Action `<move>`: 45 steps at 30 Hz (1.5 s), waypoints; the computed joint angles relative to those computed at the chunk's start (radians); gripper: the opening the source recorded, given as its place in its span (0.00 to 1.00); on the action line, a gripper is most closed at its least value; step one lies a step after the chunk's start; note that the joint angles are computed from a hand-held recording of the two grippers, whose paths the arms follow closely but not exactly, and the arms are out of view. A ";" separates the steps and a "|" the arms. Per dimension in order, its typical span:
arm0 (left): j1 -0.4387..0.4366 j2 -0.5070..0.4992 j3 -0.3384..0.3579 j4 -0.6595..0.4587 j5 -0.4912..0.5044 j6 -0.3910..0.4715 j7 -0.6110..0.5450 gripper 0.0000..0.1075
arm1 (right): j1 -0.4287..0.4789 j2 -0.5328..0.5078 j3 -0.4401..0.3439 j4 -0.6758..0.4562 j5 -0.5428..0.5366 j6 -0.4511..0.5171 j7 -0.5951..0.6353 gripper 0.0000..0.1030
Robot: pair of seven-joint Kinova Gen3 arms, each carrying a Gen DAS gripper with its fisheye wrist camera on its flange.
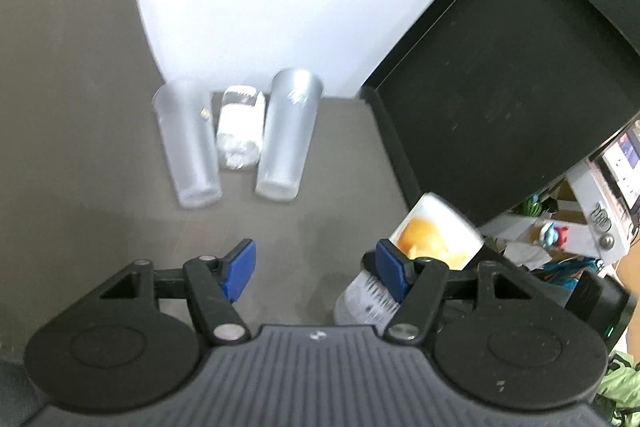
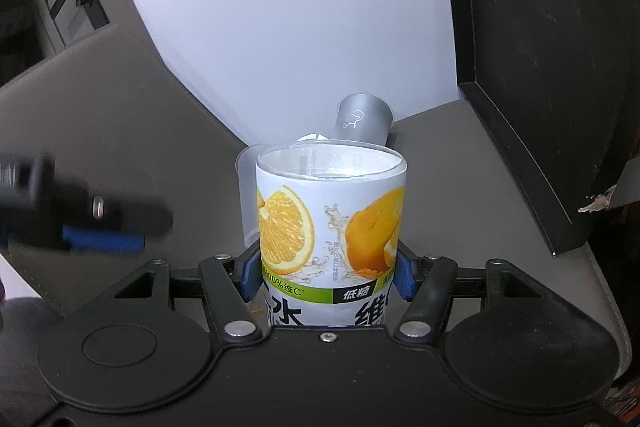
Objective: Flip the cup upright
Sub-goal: 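Lower the upright bottle onto the table and open the left gripper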
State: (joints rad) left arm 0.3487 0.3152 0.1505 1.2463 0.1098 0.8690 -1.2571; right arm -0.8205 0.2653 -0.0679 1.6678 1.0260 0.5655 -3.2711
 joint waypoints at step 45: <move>-0.015 0.212 0.031 -0.136 0.141 0.063 -0.093 0.17 | -0.081 0.151 0.019 -0.151 -0.145 0.193 0.351 0.62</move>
